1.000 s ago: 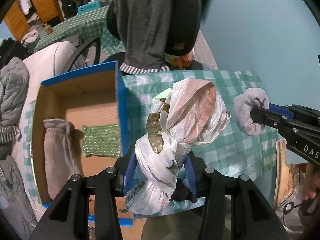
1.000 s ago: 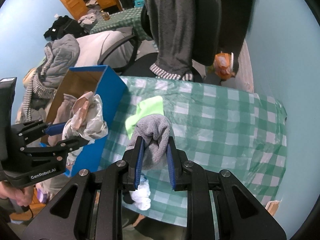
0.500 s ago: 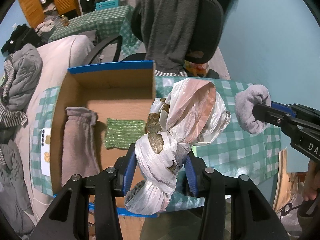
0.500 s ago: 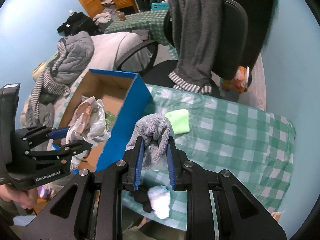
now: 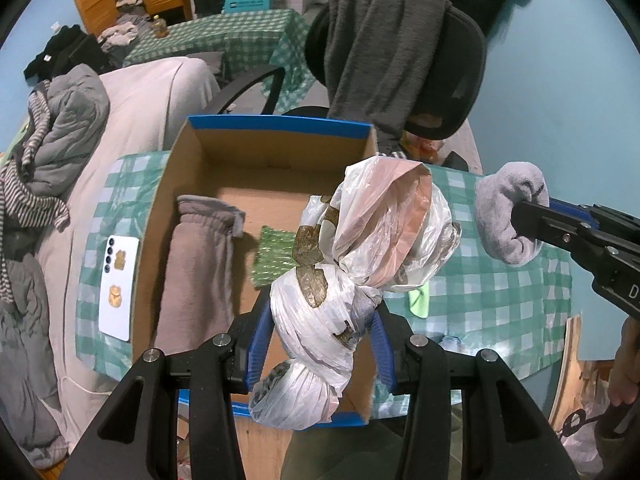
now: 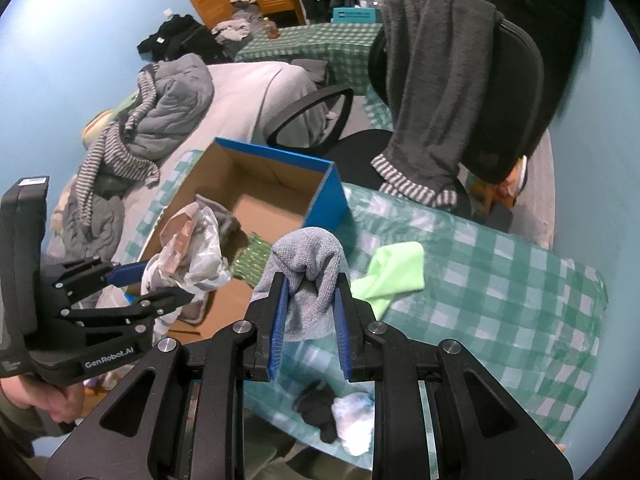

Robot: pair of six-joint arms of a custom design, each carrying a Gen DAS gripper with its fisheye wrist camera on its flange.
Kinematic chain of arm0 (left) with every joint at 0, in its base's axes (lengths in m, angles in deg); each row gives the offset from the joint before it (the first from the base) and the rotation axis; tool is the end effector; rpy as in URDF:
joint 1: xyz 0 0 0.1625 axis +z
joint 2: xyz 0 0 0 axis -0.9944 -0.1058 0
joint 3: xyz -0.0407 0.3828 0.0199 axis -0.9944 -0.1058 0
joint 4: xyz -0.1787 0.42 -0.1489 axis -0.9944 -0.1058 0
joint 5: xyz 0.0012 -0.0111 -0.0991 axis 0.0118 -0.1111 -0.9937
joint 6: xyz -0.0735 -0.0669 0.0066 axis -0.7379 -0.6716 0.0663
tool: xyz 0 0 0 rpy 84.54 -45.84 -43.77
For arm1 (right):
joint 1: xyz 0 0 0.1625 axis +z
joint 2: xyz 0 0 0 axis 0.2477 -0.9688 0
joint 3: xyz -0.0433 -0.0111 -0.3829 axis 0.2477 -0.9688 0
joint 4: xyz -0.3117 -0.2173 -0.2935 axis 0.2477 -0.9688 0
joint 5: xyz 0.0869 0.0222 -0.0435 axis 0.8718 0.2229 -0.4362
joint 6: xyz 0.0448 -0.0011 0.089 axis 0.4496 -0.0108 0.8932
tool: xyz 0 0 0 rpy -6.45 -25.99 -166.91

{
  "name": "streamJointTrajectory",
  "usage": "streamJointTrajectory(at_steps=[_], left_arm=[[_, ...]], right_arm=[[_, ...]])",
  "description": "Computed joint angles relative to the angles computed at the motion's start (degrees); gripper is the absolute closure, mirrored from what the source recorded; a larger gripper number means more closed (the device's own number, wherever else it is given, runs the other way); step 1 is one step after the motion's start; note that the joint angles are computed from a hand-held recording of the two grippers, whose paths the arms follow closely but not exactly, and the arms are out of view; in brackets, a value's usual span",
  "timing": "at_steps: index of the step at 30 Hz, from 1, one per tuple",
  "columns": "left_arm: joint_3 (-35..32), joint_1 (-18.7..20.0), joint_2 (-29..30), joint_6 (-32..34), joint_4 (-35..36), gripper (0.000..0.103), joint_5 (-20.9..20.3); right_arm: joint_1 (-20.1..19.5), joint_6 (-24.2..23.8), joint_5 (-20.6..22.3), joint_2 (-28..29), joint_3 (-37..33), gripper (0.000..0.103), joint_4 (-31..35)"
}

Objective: Organize soft objects

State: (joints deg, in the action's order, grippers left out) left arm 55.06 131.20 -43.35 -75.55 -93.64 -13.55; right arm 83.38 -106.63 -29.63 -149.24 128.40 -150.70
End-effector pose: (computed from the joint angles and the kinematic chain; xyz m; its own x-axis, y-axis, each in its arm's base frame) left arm -0.3578 -0.6782 0.1080 -0.7468 0.1185 -0.6544 0.2815 0.9478 -0.1496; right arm 0.1905 -0.6977 0.3087 -0.8466 -0.2980 0.4409 -0.4058 0.8975 -0.1727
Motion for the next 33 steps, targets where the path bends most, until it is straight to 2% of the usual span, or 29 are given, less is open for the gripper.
streamJointTrajectory(at_steps=[18, 33], left_arm=[[3.34, 3.69, -4.44, -4.12, 2.46, 0.057, 1.62], [2.17, 6.51, -3.73, -2.26, 3.91, 0.057, 0.09]], right_arm=[[2.57, -1.11, 1.69, 9.11, -6.07, 0.083, 2.84], [3.15, 0.86, 0.27, 14.58, -10.07, 0.083, 5.53]])
